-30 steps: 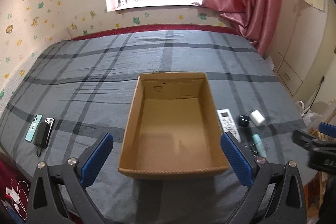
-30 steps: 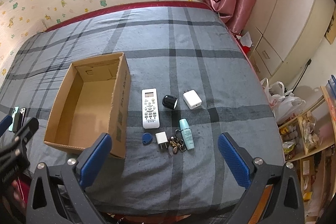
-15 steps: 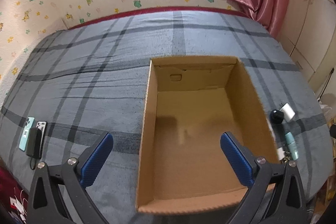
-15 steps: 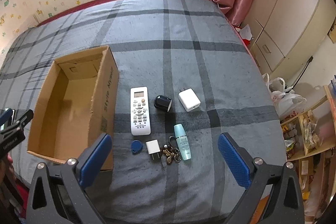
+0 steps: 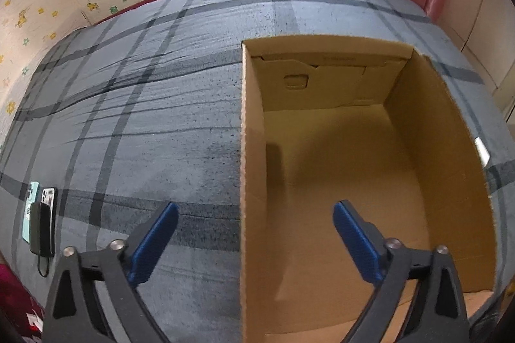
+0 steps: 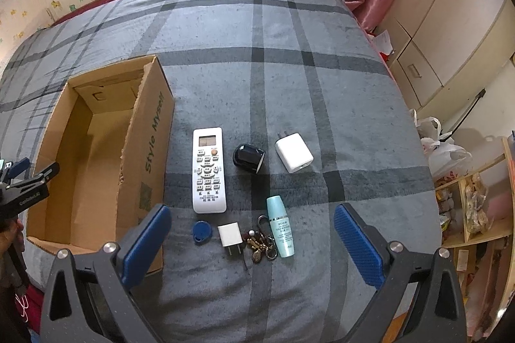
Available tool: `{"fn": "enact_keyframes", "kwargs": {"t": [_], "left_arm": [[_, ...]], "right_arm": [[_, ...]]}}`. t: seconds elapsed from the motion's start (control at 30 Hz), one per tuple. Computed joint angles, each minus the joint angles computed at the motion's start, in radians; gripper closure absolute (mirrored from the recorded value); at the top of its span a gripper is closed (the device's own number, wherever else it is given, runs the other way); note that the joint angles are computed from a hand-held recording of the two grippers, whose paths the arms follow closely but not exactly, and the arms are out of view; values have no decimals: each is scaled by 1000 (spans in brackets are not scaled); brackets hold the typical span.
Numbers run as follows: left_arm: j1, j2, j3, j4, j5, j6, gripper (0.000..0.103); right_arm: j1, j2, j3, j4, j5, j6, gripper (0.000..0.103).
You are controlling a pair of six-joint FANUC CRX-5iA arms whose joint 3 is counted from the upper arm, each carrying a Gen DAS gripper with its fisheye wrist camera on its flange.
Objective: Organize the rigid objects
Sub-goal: 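Grasp the cardboard box wall with the left gripper while the right tool approaches the items, then close the right gripper on the light-blue bottle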
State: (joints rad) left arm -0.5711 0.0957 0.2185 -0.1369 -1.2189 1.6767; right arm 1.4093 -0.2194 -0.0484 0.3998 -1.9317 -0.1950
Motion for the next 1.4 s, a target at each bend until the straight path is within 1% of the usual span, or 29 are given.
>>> {"fn": "enact_keyframes", "kwargs": {"t": [0.07, 0.13, 0.23, 0.27, 0.3, 0.33, 0.37, 0.4, 0.5, 0.53, 0.67, 0.93, 1.03, 1.17, 1.4], "left_arm": [[5, 11, 8, 9, -12, -10, 15], [17, 21, 9, 36, -22, -25, 17], [26, 37, 12, 61, -34, -41, 25], [24, 45, 18, 58, -41, -40, 32], [25, 52, 21, 58, -49, -43, 42], [24, 55, 22, 55, -53, -40, 49], [22, 60, 27, 48, -62, -34, 62], [21, 61, 26, 44, -64, -28, 71], [19, 54, 13, 39, -46, -26, 82], [18, 54, 11, 37, -43, -28, 84], [25, 46, -11, 50, -19, -36, 87], [10, 50, -2, 25, -26, -30, 88], [16, 44, -13, 32, -15, -35, 88], [8, 44, -11, 16, -16, -34, 88], [13, 36, -24, 29, -3, -43, 88]], "right_arm": [[-13, 6, 17, -6, -7, 11, 0], [-18, 12, 32, -7, -19, 18, 0], [-23, 24, 52, -6, -39, 33, 0], [-24, 24, 56, -6, -43, 30, 0], [-24, 24, 57, -6, -42, 25, 0], [-22, 21, 56, -6, -40, 19, 0], [-18, 17, 49, -3, -37, 10, 0], [-15, 16, 45, 1, -36, 6, 0], [0, 12, 22, 16, -36, -12, 0], [4, 9, 12, 21, -31, -17, 0], [22, -10, -28, 35, -8, -33, 0], [65, -60, -83, 28, 13, -79, 0], [78, -88, -107, 24, 22, -95, 0], [75, -121, -137, 3, 35, -100, 0], [47, -168, -232, -23, 90, -74, 0]]}}
